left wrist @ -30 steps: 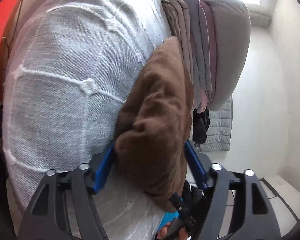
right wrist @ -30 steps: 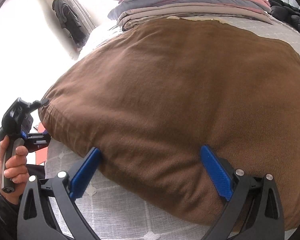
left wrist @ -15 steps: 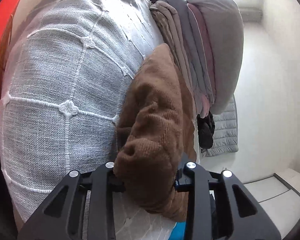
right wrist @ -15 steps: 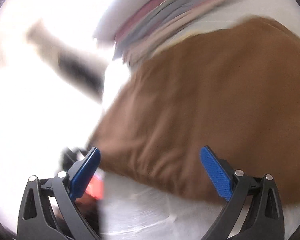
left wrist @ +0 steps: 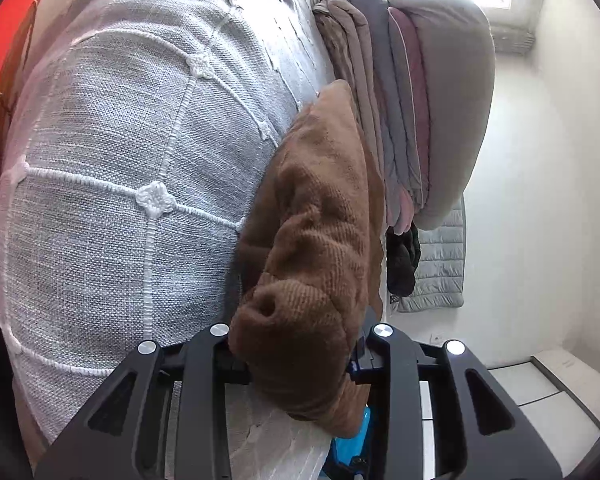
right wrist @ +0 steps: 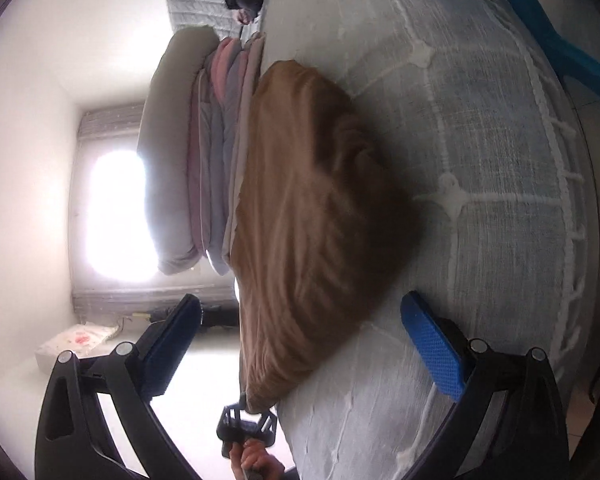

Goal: Fold large clothes

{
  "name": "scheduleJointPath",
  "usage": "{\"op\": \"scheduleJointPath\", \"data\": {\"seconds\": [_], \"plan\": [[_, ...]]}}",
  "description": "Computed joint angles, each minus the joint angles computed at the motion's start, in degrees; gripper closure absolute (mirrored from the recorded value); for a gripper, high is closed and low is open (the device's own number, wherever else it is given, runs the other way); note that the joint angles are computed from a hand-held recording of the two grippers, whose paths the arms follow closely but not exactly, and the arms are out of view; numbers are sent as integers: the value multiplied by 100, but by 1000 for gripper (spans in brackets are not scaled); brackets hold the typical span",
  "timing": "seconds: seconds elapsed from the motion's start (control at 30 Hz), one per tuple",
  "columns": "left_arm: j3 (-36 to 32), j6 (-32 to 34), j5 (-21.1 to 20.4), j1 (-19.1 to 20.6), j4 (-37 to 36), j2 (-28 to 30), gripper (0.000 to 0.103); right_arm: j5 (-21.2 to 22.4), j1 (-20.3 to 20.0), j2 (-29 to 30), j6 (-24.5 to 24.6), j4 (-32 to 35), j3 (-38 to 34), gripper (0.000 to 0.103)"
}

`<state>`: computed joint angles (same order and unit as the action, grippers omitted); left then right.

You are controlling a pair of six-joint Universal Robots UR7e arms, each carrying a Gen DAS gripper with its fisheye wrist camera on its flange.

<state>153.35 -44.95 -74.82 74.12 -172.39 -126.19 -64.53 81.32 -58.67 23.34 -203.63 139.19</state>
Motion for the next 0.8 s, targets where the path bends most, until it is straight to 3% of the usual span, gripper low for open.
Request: {"op": "scheduleJointPath", "data": {"seconds": [0.13,0.2,0.3,0.33,0.37,0.4,0.47,0.7,0.8], "plan": [[16,-9,-29,48,-4,-10,72,139,-127,327,332,-844,-166,6],[20,-36,30,14,9,-16,72,75,-94,374,399,-813,-333,5],[22,-85,82,-20,51,-36,71,-321,132,286,-43,-242,-596,10],[26,-109,114,-53,72,-56,71,-474,190,235,-135,-67,-648,38],[26,-114,127,-65,75,-58,71,-478,162,229,-172,21,-655,73],[29,-100,142,-79,61,-64,71,-243,56,320,-30,-70,-649,78],[26,-27,181,-140,69,-85,73,-315,136,277,-203,15,-675,78],[-133,241,392,-708,691,-635,80,63,464,-241,-691,437,-603,80],[-145,-35,762,-1279,1512,-1463,80,237,627,-608,-850,585,-348,80]]}}
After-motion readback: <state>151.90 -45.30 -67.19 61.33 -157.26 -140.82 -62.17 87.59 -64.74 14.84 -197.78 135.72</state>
